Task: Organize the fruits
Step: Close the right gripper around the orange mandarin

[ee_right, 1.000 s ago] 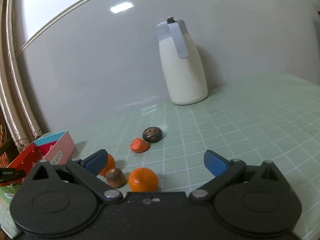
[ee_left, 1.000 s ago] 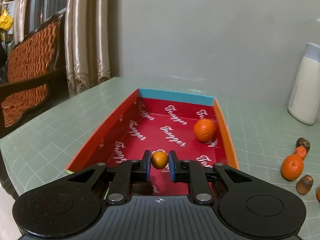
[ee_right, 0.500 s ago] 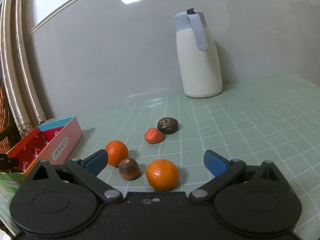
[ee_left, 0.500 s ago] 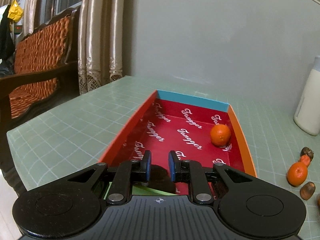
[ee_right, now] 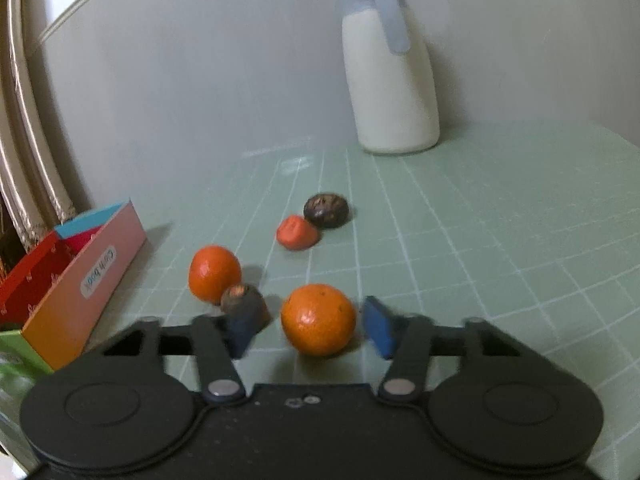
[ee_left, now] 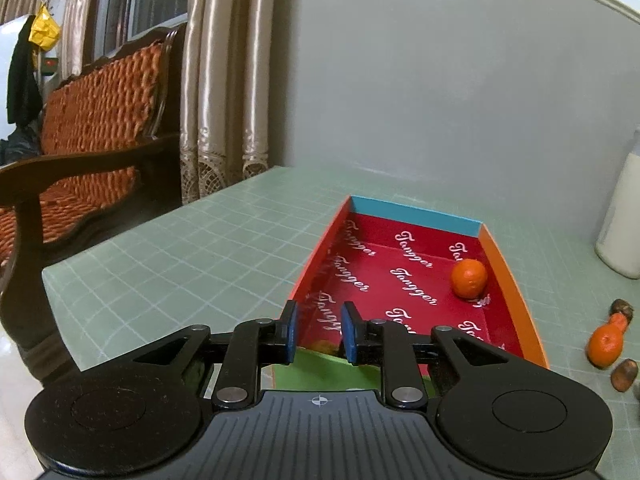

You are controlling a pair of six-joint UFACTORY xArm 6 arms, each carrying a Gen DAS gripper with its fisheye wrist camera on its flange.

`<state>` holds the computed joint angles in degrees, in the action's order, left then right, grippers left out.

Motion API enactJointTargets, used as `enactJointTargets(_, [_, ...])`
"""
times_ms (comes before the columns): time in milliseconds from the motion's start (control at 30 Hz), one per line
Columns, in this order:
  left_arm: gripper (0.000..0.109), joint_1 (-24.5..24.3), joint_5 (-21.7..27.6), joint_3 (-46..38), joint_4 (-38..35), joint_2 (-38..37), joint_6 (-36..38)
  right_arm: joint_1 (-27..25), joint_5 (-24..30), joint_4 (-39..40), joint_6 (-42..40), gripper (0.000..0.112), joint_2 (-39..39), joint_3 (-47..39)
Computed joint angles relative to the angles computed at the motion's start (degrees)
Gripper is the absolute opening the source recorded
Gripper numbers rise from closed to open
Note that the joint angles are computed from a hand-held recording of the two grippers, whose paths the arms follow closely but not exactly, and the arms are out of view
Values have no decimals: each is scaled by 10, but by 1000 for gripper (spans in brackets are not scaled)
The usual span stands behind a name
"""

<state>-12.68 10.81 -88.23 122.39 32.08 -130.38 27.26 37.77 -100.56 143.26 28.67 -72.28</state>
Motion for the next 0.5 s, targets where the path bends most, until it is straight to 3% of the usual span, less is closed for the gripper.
enactJointTargets(67, [23,-2,6,9,31,-7,-22,4,7,17,-22,38,8,-9])
enactJointTargets(167, [26,-8,23,29,93,-24,-80,5,5,19,-29,38,12,-16])
enactJointTargets(300, [52,-8,55,64,140,-49,-137,13,22,8,-20,38,12,-19])
enactJointTargets(500, [53,9,96,107,133,-76,-150,35,52,-79,15,38,8,-27])
